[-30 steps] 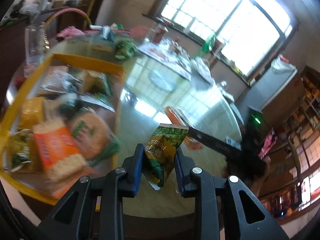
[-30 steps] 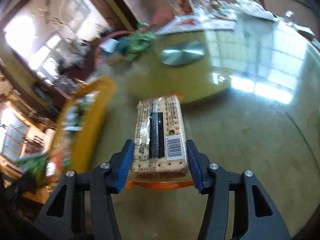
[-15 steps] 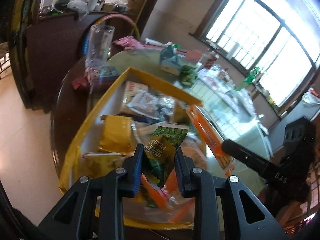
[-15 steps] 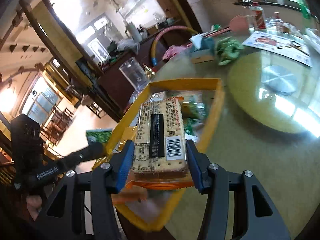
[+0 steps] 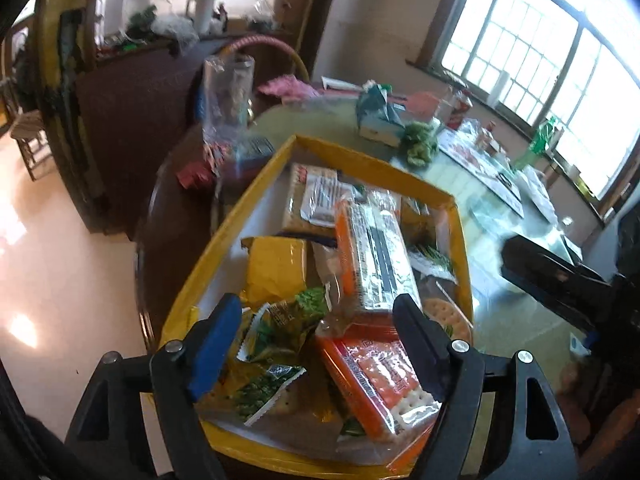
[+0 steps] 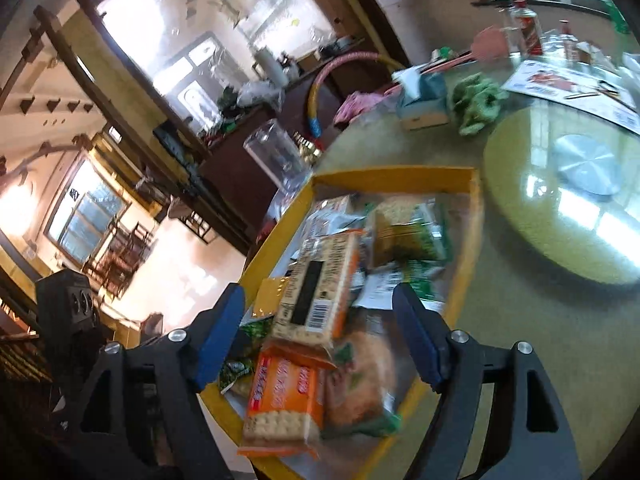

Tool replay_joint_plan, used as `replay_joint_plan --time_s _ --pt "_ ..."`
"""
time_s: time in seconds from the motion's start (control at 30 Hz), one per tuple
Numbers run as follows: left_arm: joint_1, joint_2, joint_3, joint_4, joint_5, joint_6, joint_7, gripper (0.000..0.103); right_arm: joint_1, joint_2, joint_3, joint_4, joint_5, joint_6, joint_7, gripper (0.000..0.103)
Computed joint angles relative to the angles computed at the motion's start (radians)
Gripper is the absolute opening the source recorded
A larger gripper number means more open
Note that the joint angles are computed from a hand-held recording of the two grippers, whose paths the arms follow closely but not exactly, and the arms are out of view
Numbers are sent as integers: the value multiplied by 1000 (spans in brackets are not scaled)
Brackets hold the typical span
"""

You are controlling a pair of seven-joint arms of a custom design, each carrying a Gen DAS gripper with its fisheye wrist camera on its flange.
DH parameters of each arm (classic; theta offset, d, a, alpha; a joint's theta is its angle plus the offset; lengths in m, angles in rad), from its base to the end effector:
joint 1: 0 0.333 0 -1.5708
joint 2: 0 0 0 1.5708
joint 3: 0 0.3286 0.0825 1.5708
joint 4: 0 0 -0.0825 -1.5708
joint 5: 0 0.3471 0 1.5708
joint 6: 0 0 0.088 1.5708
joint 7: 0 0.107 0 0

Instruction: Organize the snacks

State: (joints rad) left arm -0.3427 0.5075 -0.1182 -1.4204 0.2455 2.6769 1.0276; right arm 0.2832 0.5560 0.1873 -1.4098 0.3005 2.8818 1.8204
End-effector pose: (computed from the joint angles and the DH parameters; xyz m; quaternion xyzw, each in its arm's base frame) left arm 0.6530 -0.3087 0.5190 -0.6375 0.6745 -0.3327 0.1671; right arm 0.6762 0.2816 0.5166 -0.5936 0.6622 -0.0560 0.4539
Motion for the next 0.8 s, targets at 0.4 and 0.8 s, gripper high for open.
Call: replay_joint_plan --time_s 0.4,0.8 --pt "-211 -69 174 -31 508 -119 -347 82 49 -161 -55 -250 -93 60 45 82" --pt "-192 -49 72 14 587 -263 -370 82 -100 -241 103 -395 140 95 -224 85"
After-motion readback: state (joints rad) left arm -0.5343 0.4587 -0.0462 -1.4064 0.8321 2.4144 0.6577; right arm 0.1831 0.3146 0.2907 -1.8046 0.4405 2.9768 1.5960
